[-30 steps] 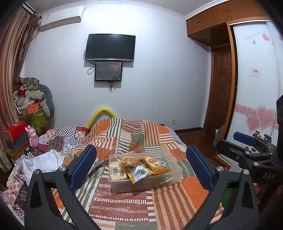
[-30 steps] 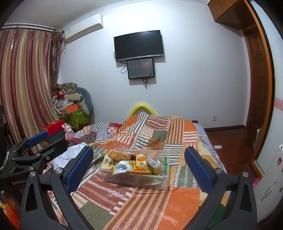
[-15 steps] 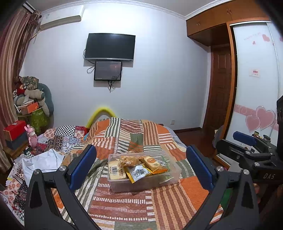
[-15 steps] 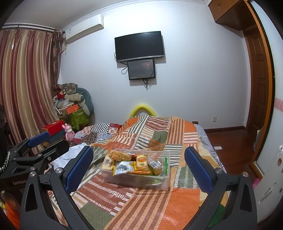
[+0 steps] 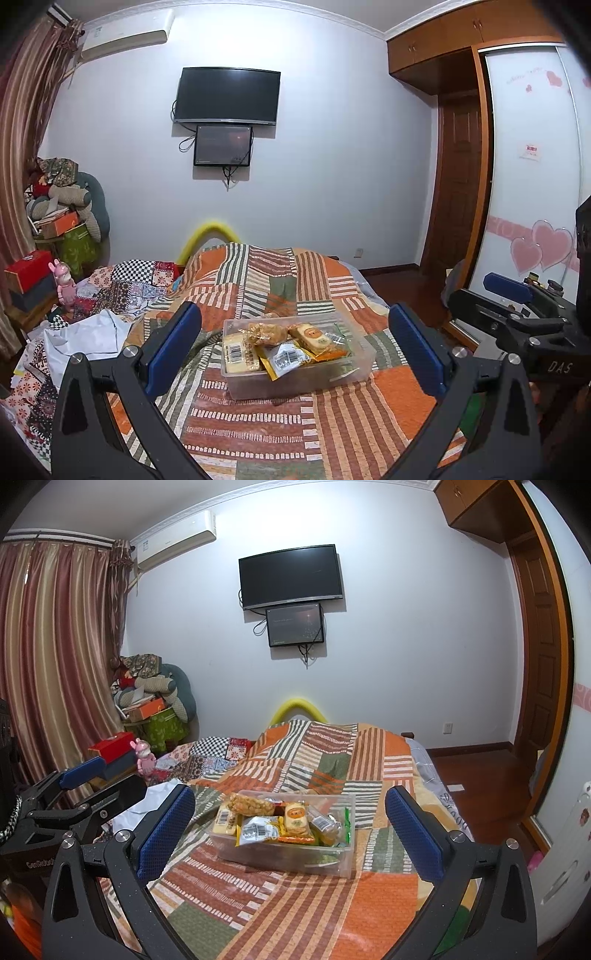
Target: Organize snacks
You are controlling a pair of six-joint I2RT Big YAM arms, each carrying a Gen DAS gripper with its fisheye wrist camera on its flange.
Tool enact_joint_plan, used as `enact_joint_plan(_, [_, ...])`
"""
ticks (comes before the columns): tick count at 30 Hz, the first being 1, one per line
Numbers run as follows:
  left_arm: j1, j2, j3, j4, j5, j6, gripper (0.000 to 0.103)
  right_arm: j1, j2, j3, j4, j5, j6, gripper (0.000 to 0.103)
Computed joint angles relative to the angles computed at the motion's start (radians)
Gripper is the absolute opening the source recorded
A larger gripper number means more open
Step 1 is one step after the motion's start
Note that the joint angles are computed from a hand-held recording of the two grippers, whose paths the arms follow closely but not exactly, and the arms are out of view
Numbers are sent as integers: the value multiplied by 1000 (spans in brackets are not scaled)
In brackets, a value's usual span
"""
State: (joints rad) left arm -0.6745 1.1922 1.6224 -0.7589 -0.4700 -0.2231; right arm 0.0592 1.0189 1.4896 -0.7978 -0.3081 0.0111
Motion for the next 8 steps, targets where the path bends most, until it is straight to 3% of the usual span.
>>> enact_joint_plan(8, [3,-2,-6,0,14,-10,103,-2,1,1,-2,-5,4,103])
